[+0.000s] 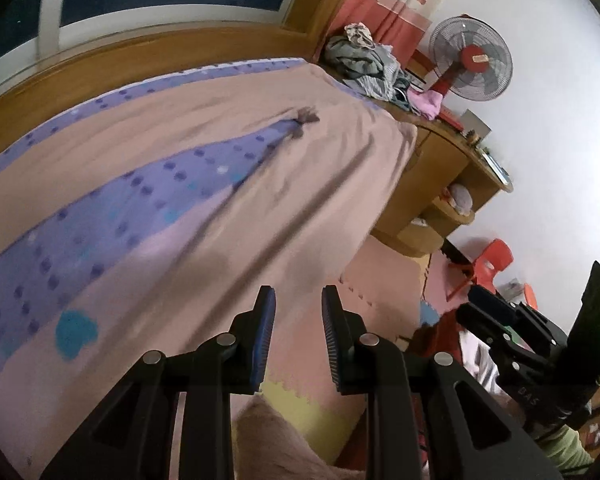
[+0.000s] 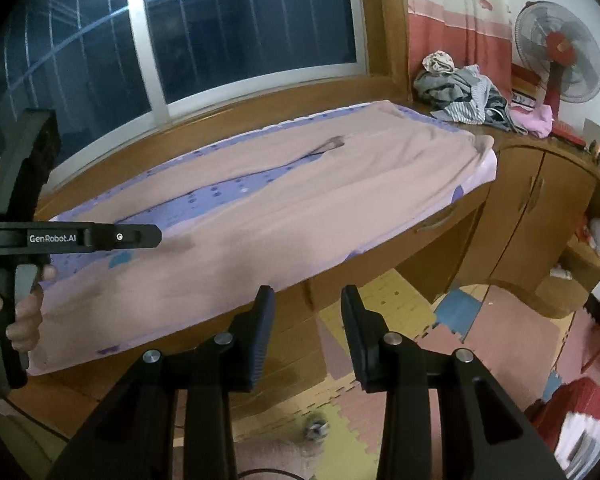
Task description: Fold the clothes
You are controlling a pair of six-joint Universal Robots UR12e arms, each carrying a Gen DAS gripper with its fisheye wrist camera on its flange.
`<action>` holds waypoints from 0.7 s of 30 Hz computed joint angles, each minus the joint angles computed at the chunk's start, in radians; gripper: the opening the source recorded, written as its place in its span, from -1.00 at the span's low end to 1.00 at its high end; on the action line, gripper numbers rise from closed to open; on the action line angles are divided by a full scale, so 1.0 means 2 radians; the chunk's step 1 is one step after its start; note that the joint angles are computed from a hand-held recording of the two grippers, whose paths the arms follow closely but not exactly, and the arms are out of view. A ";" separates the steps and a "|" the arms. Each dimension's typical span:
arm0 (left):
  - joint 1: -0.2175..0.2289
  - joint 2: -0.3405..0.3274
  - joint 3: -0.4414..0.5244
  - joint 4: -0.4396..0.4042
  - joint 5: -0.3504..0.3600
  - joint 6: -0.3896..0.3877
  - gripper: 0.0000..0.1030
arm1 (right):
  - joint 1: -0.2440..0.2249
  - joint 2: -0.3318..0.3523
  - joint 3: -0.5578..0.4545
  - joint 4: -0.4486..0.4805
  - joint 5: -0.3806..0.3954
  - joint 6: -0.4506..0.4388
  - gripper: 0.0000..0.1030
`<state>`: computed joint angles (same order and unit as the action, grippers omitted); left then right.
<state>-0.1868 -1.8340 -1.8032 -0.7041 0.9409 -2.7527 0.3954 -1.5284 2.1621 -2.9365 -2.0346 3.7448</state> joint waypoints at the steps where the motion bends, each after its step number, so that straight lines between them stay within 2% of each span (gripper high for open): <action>1: -0.005 -0.011 0.011 0.004 -0.002 -0.011 -0.55 | -0.011 0.000 0.000 -0.001 0.008 -0.010 -0.33; 5: -0.026 -0.058 0.063 0.022 -0.016 -0.063 -0.55 | -0.062 -0.003 -0.002 -0.005 0.047 -0.067 -0.33; 7: -0.036 -0.080 0.092 0.025 -0.018 -0.089 -0.55 | -0.084 -0.003 -0.008 0.003 0.053 -0.093 -0.33; 8: -0.040 -0.091 0.107 0.020 -0.023 -0.097 -0.55 | -0.094 -0.002 -0.011 0.007 0.053 -0.104 -0.33; 11: -0.051 -0.121 0.158 -0.019 -0.041 -0.096 -0.55 | -0.134 -0.001 -0.013 -0.016 0.087 -0.117 -0.33; 13: -0.059 -0.135 0.183 -0.025 -0.031 -0.101 -0.55 | -0.154 0.007 -0.018 -0.027 0.101 -0.116 -0.33; 16: -0.069 -0.152 0.214 -0.028 -0.026 -0.101 -0.54 | -0.186 0.015 -0.028 -0.029 0.143 -0.132 -0.33; 19: -0.082 -0.171 0.243 -0.029 0.006 -0.113 -0.54 | -0.218 0.031 -0.049 -0.020 0.182 -0.173 -0.33; 21: -0.090 -0.184 0.261 -0.023 0.023 -0.131 -0.54 | -0.231 0.047 -0.066 -0.016 0.201 -0.197 -0.33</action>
<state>-0.3673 -2.2022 -1.2802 -0.7506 0.9875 -3.0153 -0.0666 -1.4353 2.0305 -2.9688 -1.6325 3.3517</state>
